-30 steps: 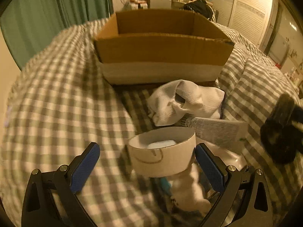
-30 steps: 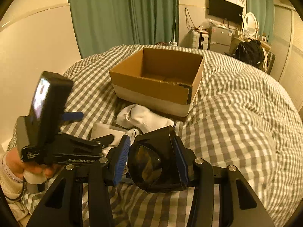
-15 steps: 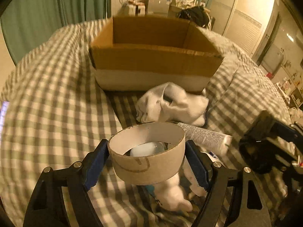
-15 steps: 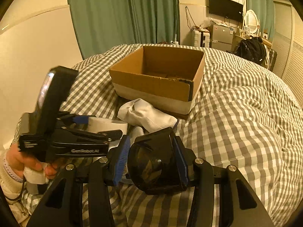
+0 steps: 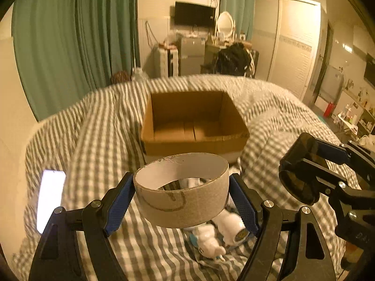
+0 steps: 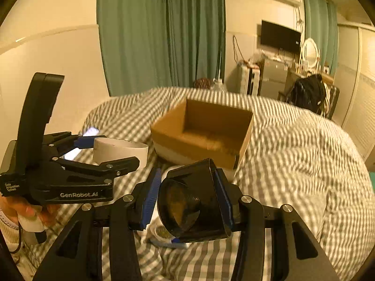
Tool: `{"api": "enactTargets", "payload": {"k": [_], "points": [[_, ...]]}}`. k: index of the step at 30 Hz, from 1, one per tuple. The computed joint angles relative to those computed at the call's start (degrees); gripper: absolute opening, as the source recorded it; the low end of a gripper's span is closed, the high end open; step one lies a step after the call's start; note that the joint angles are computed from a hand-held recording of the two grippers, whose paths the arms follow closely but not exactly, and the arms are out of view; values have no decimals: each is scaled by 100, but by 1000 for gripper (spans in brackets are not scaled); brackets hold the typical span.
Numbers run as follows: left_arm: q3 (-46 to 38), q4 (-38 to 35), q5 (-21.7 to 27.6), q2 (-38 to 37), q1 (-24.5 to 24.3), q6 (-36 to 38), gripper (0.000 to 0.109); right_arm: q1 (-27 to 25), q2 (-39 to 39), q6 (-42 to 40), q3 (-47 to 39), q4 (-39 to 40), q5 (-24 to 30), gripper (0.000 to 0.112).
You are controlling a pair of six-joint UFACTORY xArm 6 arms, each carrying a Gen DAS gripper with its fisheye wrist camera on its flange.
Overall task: Organize objects
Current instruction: 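Carry the tape roll and white cylinder into the box and open both grippers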
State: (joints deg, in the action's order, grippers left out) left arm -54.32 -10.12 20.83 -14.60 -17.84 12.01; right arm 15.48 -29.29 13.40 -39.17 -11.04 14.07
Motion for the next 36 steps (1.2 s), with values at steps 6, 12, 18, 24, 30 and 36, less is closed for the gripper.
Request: {"api": "enactTargets", "payload": {"k": [6,12,18,24,30,36], "points": [[-673,501,-329,405,71,-232,82,-47,496,-178,-790,-108,-64,46],[-1589,1082,-452,1220,86,-644,82,-196,1613,-859,-2053,505,-118,46],[-2819,1229,-244,2400,111,-762,82,-400,2806,-1456,-3366,1173,-21,46],[-4051,1213,54,3577,79,-812,82,-636,4206,-2048,-4825,1943,411,46],[-5128,1307,381,4597,60,-829,82,-813,5236,-2289,-5779,2158,812,46],[-5205,862,593,4874,52,-394,82,-925,5743,-2670,-6103,2532,1116,46]]}}
